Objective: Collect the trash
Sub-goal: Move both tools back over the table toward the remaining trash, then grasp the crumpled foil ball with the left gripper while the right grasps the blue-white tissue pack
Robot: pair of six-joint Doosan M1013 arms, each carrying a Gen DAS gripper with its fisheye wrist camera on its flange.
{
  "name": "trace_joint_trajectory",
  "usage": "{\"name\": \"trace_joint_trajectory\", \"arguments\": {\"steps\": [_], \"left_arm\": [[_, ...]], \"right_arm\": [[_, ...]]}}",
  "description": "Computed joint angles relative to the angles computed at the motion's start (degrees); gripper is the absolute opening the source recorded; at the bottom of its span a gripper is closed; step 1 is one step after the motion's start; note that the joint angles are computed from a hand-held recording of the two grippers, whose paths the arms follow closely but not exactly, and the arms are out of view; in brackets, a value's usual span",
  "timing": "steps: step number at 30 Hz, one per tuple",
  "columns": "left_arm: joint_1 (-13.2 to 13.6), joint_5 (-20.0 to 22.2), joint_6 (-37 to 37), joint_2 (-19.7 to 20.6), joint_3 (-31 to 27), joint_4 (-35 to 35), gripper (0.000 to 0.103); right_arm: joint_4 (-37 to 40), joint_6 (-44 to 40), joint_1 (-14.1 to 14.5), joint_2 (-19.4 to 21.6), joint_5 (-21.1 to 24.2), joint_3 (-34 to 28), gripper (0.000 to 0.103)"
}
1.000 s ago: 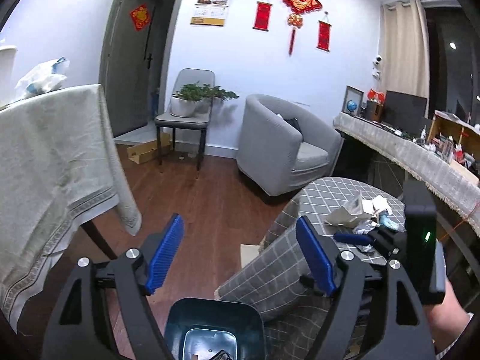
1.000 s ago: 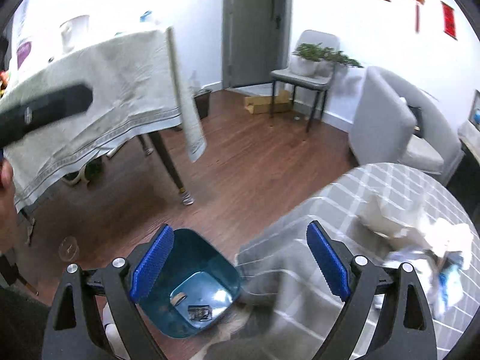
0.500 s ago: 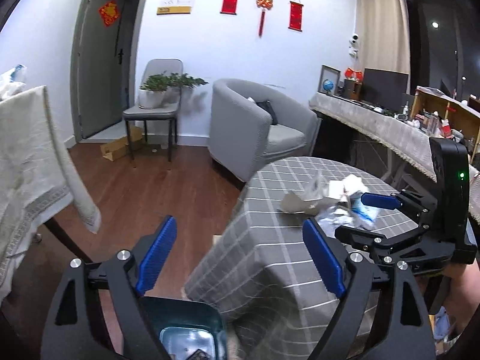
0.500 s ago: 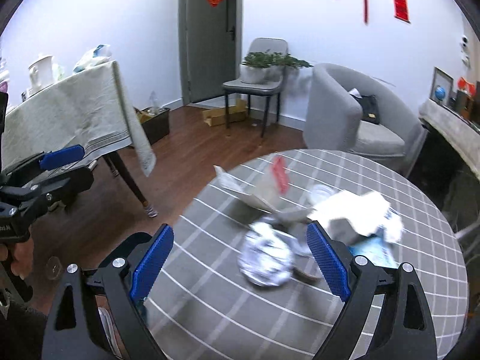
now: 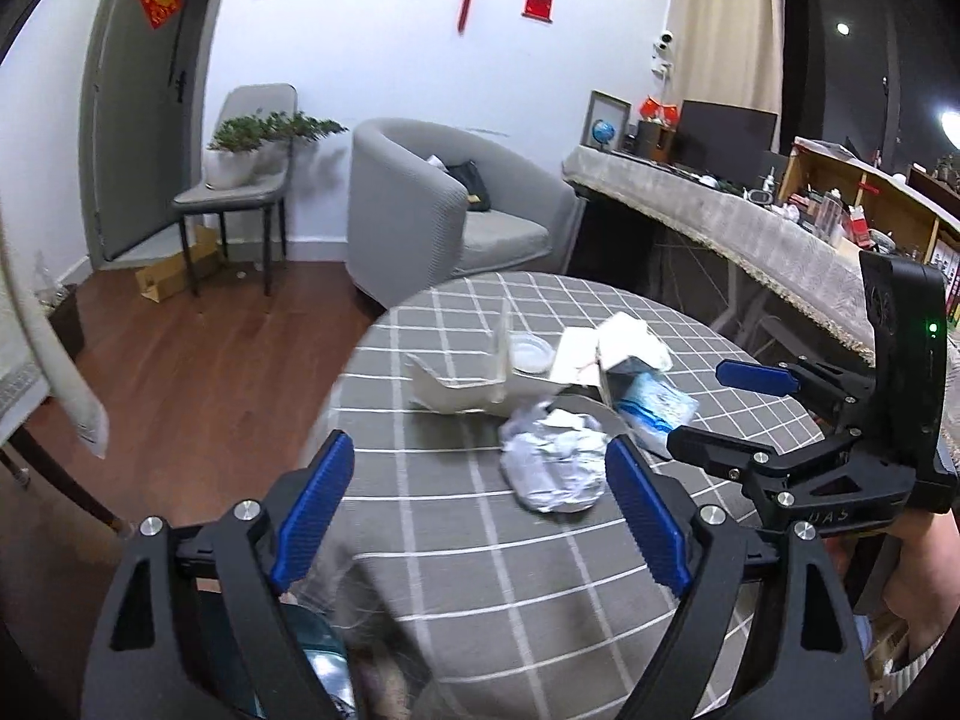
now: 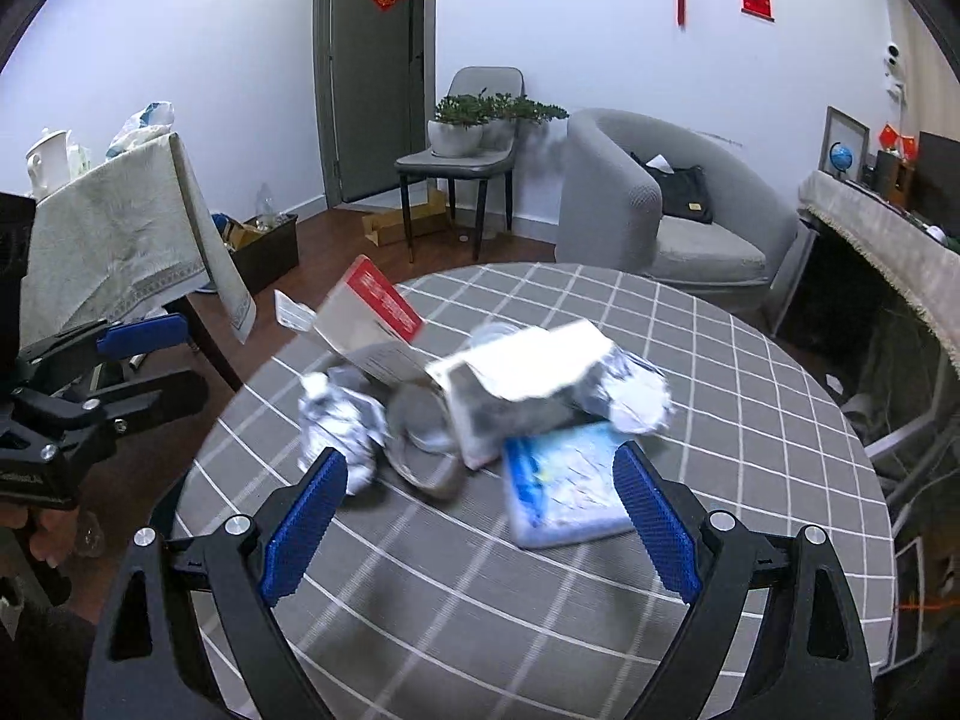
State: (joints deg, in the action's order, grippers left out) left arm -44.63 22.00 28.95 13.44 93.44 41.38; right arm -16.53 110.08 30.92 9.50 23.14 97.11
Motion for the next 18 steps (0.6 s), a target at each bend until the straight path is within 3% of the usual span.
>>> {"name": "trace_joint_trajectory", "arguments": {"steps": [15,18], "left_arm": [[0.4,-0.7,10.3,4.5,-4.4,-12.3,0.087],[0.8,-0.7,14.6,5.3,-5.2,-17.4,0.083]], "right_arm": [[11.7,-11.2,-3.9,1.0,5.4,-0.6,0.091],[13.0,-12.6,-4.3,1.7,6.7,-1.3,0.091]]}}
